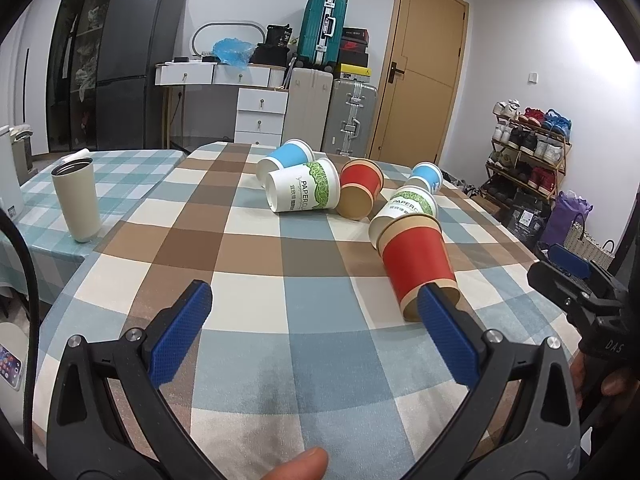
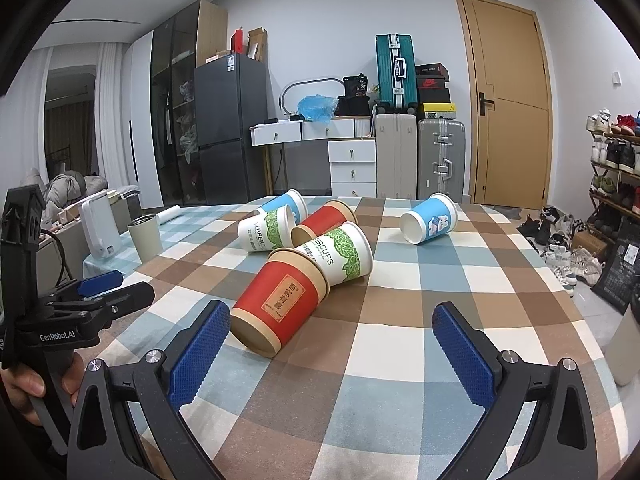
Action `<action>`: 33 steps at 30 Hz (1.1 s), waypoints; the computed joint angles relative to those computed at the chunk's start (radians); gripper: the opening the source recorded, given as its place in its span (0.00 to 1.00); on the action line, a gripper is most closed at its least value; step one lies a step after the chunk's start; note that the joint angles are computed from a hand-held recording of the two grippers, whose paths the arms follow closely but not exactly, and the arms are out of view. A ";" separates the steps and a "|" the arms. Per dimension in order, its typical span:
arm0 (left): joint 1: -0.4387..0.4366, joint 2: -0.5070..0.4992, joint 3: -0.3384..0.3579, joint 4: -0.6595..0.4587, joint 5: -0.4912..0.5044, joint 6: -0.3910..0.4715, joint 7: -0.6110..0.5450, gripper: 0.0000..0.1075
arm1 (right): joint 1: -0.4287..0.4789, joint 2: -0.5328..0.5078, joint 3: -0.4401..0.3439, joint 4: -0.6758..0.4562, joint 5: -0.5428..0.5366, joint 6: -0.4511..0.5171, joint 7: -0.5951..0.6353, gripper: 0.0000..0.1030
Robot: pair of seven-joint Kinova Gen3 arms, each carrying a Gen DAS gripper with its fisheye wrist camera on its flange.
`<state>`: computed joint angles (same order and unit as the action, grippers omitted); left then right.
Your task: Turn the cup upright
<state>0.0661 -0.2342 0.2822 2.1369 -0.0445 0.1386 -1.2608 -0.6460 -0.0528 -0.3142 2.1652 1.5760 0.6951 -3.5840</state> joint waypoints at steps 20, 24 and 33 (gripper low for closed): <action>-0.110 0.008 0.132 -0.024 -0.131 0.050 0.114 0.95 | 0.025 -0.007 0.020 0.002 0.008 -0.086 0.025 1.00; -0.101 0.009 0.125 -0.027 -0.146 0.056 0.128 0.95 | 0.029 -0.008 0.022 0.004 0.019 -0.104 0.032 1.00; -0.131 0.014 0.174 -0.045 -0.222 0.082 0.176 0.95 | 0.057 -0.013 0.041 -0.011 -0.011 -0.195 0.099 1.00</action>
